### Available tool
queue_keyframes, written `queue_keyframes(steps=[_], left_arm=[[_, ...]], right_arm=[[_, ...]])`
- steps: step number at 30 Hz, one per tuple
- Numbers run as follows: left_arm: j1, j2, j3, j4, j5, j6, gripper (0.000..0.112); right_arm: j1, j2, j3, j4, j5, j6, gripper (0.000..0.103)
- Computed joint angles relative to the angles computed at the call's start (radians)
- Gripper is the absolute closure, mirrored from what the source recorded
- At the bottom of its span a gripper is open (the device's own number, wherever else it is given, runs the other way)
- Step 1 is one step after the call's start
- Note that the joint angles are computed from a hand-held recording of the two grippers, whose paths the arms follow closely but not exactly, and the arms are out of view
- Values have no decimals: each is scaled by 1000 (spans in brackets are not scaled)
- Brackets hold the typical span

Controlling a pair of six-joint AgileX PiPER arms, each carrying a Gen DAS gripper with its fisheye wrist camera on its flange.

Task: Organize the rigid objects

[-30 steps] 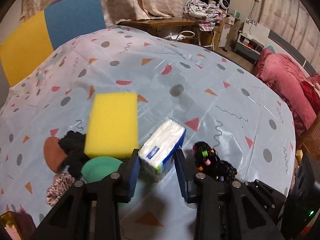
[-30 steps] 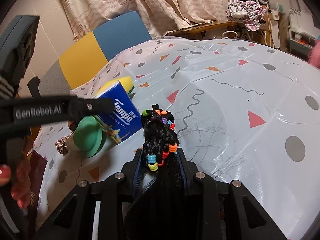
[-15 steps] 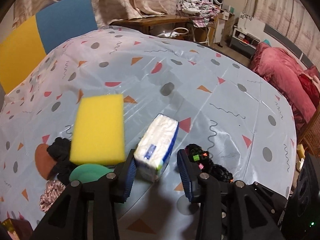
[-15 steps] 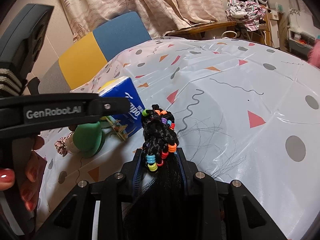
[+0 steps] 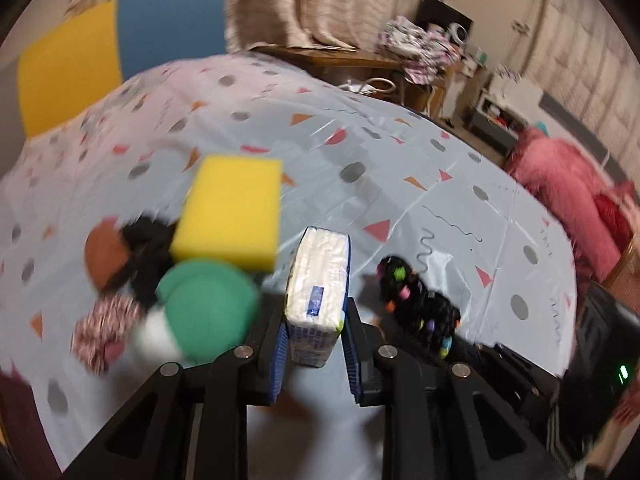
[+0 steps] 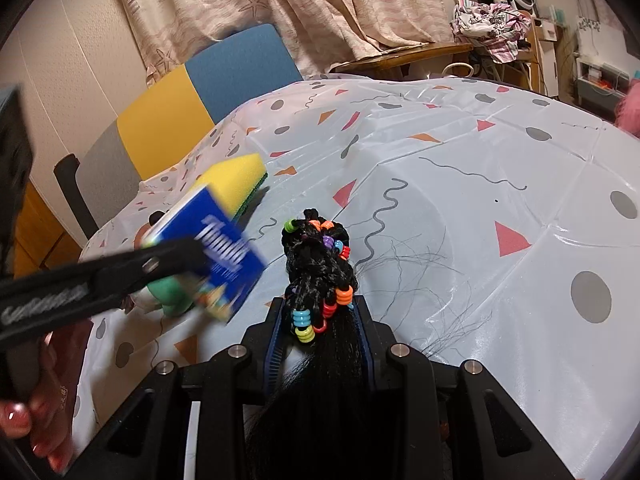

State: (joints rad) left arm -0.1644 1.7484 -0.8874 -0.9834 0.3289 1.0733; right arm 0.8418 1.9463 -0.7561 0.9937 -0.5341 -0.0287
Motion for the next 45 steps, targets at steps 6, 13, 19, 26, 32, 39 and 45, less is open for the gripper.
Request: queue_keyframes(steps=[6, 13, 19, 26, 32, 39, 45], left_arm=[[155, -102, 158, -241, 100, 267, 88], [396, -206, 302, -310, 299, 381, 88], [625, -270, 349, -250, 469, 397, 88], [969, -279, 302, -152, 691, 393, 88], [1184, -199, 213, -109, 778, 393, 88], [1343, -78, 83, -92, 843, 364, 88], [1444, 30, -62, -88, 890, 307, 88]], right_arm=[[1, 1, -1, 6, 0, -6, 71], [2, 2, -8, 27, 4, -31, 71], [5, 2, -15, 58, 7, -67, 71], [13, 1, -28, 120, 11, -135, 71], [20, 5, -48, 192, 15, -216, 71], [40, 15, -98, 378, 11, -424, 71], [53, 14, -141, 541, 3, -609, 71]])
